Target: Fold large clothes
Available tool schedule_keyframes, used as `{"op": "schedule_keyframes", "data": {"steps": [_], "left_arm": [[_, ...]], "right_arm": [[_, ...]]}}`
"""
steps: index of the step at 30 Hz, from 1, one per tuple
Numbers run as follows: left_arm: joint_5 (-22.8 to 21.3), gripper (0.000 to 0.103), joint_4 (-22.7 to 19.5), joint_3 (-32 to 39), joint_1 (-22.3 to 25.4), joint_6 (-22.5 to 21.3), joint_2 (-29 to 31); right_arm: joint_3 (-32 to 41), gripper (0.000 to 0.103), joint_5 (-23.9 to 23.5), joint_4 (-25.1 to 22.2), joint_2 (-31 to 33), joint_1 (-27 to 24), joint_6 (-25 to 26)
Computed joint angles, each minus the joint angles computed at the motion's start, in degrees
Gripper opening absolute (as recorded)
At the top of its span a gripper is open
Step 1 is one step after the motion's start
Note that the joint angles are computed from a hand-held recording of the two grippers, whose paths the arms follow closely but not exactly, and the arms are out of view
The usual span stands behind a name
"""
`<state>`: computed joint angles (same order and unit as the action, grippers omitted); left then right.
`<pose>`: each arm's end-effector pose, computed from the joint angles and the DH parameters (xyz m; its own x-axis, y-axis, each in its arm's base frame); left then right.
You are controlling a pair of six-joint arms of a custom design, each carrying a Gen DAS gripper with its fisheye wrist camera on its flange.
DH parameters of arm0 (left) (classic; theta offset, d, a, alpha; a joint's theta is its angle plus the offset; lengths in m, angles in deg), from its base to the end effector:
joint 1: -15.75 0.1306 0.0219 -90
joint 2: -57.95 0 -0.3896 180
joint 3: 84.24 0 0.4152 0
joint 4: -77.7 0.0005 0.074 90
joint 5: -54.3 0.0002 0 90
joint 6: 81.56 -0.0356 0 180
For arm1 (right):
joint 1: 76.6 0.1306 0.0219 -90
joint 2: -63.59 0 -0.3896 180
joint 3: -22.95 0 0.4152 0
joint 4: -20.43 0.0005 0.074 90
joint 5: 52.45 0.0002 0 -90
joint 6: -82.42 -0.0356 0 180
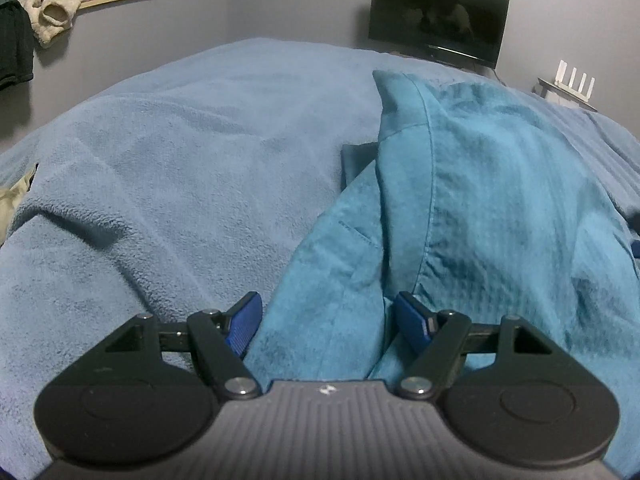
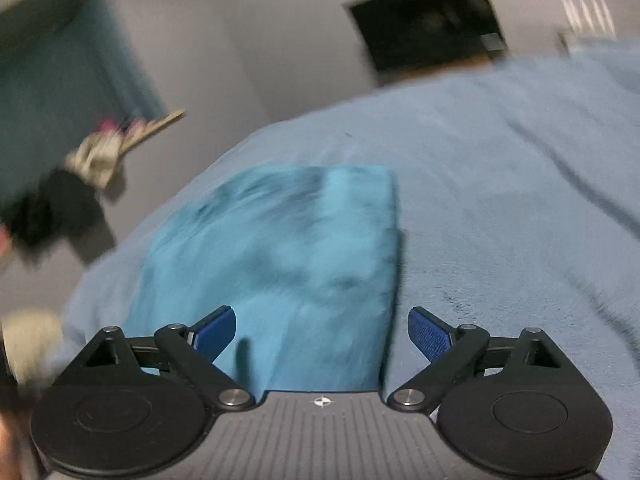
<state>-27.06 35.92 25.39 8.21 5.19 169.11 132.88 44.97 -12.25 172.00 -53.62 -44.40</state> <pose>0.6505 -0.0920 0.4078 -0.6654 0.1446 -0.7323 0.2763 0.9591 -0.0616 0.6036 0.2504 0.4545 -0.5524 0.4113 -0.7251 0.0570 0.8864 0.4593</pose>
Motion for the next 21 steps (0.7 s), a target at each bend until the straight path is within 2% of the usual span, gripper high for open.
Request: {"op": "schedule_keyframes", "data": {"steps": [2,4,7,12,15,18,21], "left_arm": [[0.12,0.072,0.38,-1.00,-0.09,0.07,-0.48],[0.34,0.072,-0.02,-0.22,-0.21,0.46,0.19],[0.64,0.072,-0.77,0.43,-0.15,0.34,0.61],[1.72,0.072,-2.66,2.52,0.07,-0.06,1.91],[2.45,0.072,-3.75,3.79,0.23,0.04,2.85],[2.94,0.072,-4.27,4.47,0.34,-0.01,3.38],[3.10,0.072,-4.50,4.81,0.36,0.11,3.73]], "right_arm": [[0.61,0.095,-8.17,3.67,2.25,-3.25,-8.10],[1.67,0.095,-13.66,6.78,4.87,-5.50,-13.69],[5.29,0.102,-17.67,7.05,8.77,-7.02,-13.08],[10.37,0.103,-29.77,11.24,15.19,-9.92,-16.12],[13.56,0.103,-34.96,12.88,18.56,-11.09,-17.42],[15.28,0.103,-38.18,16.17,21.23,-11.92,-19.73],[15.68,0.103,-37.99,18.88,22.49,-12.05,-20.90]]}}
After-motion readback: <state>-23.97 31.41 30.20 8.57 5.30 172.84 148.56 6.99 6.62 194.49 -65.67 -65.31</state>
